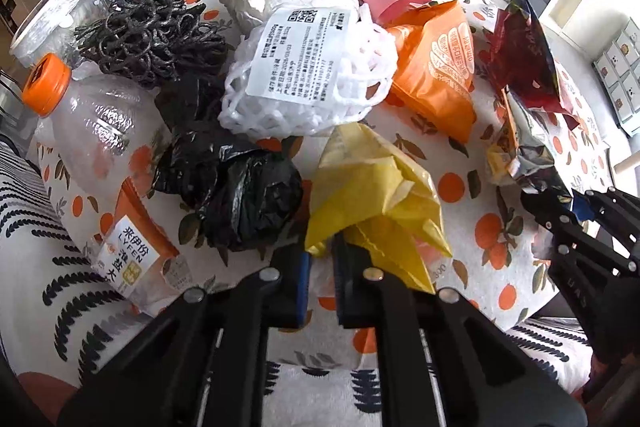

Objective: Collect trash
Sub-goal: 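Grasp the silver foil bag with the right tool while the left tool grasps the yellow plastic bag, then carry both bags to the grey bin and open both tools to drop them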

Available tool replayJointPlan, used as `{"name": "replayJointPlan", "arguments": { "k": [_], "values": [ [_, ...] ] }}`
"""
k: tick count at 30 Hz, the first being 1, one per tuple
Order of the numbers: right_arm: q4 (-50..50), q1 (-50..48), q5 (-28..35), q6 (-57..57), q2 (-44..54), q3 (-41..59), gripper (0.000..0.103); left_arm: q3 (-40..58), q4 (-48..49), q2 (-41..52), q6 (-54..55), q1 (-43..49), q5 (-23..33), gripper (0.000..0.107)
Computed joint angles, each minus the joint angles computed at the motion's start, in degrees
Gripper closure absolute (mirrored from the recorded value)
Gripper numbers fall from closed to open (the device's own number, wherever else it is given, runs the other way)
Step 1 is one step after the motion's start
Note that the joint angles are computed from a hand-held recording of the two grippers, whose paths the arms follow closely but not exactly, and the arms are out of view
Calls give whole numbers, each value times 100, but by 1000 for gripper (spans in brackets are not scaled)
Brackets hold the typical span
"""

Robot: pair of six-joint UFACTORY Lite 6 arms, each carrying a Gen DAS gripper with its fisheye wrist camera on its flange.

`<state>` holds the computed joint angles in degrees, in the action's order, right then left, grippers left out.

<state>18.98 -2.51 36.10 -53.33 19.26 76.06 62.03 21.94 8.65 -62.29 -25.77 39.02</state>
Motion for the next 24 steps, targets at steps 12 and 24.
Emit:
{"name": "replayJointPlan", "arguments": {
  "k": [12,24],
  "values": [
    [426,-603,632,-253,-412,16,90,-208,371,-779,-357,-516,284,98],
    [854,-1557,1699,-479,-833,742,90,768,543,-748,-221,-1230,1128,98]
  ]
}}
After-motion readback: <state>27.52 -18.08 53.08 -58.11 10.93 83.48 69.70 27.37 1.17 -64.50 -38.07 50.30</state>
